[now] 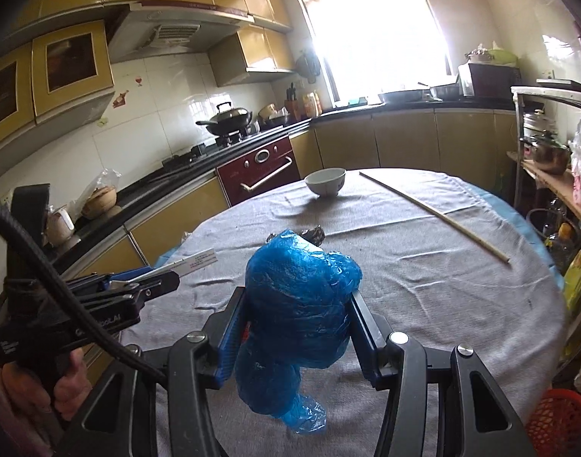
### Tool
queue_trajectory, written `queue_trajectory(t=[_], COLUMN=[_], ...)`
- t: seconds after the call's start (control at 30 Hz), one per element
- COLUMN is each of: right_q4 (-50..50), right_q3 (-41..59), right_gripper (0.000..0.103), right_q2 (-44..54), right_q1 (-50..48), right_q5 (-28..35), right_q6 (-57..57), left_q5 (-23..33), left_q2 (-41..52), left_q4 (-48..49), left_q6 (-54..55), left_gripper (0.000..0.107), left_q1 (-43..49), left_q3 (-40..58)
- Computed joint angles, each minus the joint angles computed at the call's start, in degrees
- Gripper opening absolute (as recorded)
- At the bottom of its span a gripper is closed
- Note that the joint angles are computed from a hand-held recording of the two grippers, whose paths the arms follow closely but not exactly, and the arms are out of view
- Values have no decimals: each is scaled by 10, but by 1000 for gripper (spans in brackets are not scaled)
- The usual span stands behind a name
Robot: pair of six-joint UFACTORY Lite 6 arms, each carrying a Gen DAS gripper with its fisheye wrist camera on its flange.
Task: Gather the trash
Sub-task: 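Lift the blue plastic bag with the right tool while the left tool lifts the white box, then carry the blue bag and white box to the red basket and open both tools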
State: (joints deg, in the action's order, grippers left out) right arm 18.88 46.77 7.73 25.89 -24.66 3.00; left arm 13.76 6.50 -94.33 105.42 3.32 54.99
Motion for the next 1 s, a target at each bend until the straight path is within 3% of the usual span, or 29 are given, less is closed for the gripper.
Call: queue_trajectory(t=[0.43, 0.6, 0.9, 1.0], right_q4=[108, 191, 327, 392], right_q3=[-173, -232, -336, -372], right_gripper=[55, 55, 54, 54], right_q2=[-207, -302, -490, -568], right_q1=[-15, -19, -80, -136], right_q5=[-5, 6, 72, 122], right_q6=[-92, -173, -319, -398], left_q5=[16, -3, -51, -63], left_q2=[-139, -171, -175, -155], left_q4=[-45, -62, -106, -85], left_q6=[32, 43, 80, 55], left_gripper=[45, 45, 45, 45], left_q1=[-101, -151, -261, -299], left_q3=[-115, -132, -136, -123])
